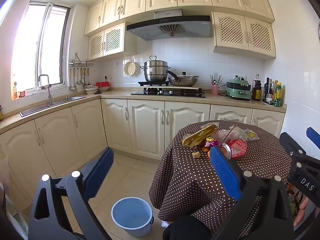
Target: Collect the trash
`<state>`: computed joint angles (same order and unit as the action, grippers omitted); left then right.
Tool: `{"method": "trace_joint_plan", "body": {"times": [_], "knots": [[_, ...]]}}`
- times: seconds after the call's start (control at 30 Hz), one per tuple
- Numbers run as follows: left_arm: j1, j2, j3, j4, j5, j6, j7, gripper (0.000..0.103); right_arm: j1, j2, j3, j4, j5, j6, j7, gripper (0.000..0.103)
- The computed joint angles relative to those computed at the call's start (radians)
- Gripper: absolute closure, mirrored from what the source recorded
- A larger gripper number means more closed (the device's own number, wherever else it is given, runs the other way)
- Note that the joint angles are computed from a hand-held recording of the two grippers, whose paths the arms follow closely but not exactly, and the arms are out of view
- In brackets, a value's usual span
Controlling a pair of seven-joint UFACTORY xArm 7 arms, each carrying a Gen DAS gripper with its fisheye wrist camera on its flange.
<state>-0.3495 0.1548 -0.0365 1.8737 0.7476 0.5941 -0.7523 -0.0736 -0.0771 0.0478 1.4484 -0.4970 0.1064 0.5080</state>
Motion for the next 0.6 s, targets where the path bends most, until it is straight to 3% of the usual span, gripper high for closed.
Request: {"method": "trace_joint_plan", "body": {"times": [0.6], "knots": [[0.005, -0.002, 0.001, -0.014, -0.006, -0.010, 0.002, 0.008, -0.004, 0.000, 0.000, -0.004, -0.004, -0.006, 0.006, 0.006]]}}
